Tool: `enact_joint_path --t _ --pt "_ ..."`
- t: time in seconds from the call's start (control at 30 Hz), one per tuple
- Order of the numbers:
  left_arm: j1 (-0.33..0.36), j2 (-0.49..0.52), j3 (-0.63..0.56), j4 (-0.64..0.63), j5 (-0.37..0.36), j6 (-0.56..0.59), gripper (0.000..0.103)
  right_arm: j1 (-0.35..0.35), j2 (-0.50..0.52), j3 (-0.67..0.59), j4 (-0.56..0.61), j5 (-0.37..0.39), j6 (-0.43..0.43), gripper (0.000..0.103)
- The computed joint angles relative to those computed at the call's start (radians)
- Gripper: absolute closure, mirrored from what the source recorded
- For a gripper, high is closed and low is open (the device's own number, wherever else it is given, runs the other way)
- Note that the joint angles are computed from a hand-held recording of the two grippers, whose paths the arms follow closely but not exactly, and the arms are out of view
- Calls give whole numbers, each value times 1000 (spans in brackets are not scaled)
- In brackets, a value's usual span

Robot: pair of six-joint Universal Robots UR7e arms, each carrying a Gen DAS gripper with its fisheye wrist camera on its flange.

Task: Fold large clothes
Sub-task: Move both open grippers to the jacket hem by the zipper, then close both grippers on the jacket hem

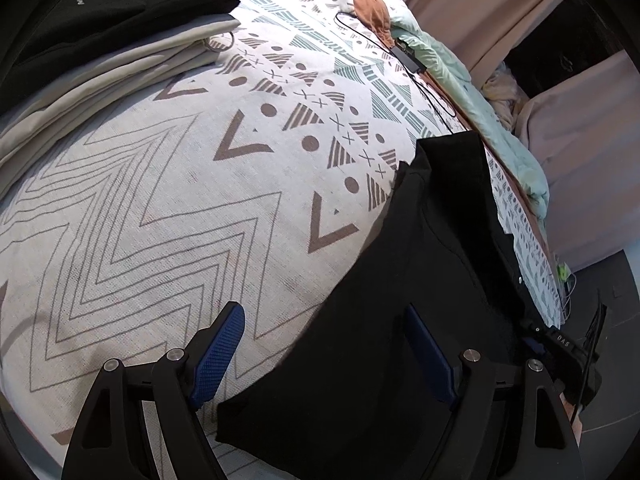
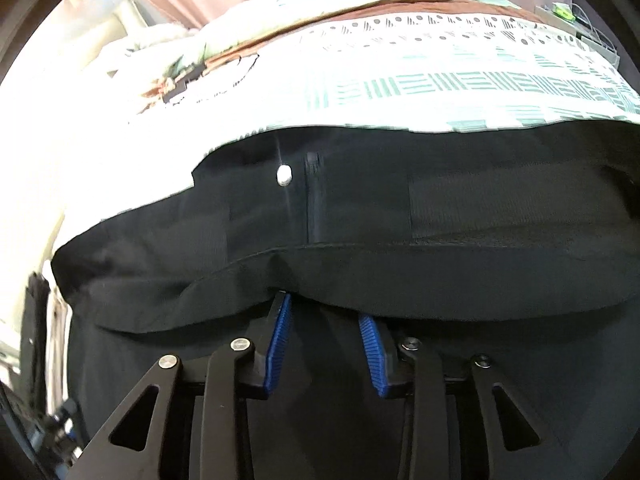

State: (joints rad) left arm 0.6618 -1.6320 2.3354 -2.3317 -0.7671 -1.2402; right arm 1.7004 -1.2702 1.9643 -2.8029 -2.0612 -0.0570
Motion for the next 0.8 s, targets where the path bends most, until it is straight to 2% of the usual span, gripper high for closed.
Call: enact_joint_path --t 0.23,0.4,0.5,0.67,0.8 --pt "-4 -22 -1 36 38 -49 21 -20 45 -73 -68 41 -37 68" --pt "-11 -23 -8 60 52 -70 21 -27 7 -55 -125 68 -33 68" --pt "-16 -23 -9 57 42 -77 21 -19 -12 -40 -114 86 -21 68" --pt "-47 -38 -9 85 32 -84 21 16 -61 -3 -64 57 -74 68" --pt "-53 -64 -4 108 -3 -76 21 24 -118 50 -15 65 -58 68"
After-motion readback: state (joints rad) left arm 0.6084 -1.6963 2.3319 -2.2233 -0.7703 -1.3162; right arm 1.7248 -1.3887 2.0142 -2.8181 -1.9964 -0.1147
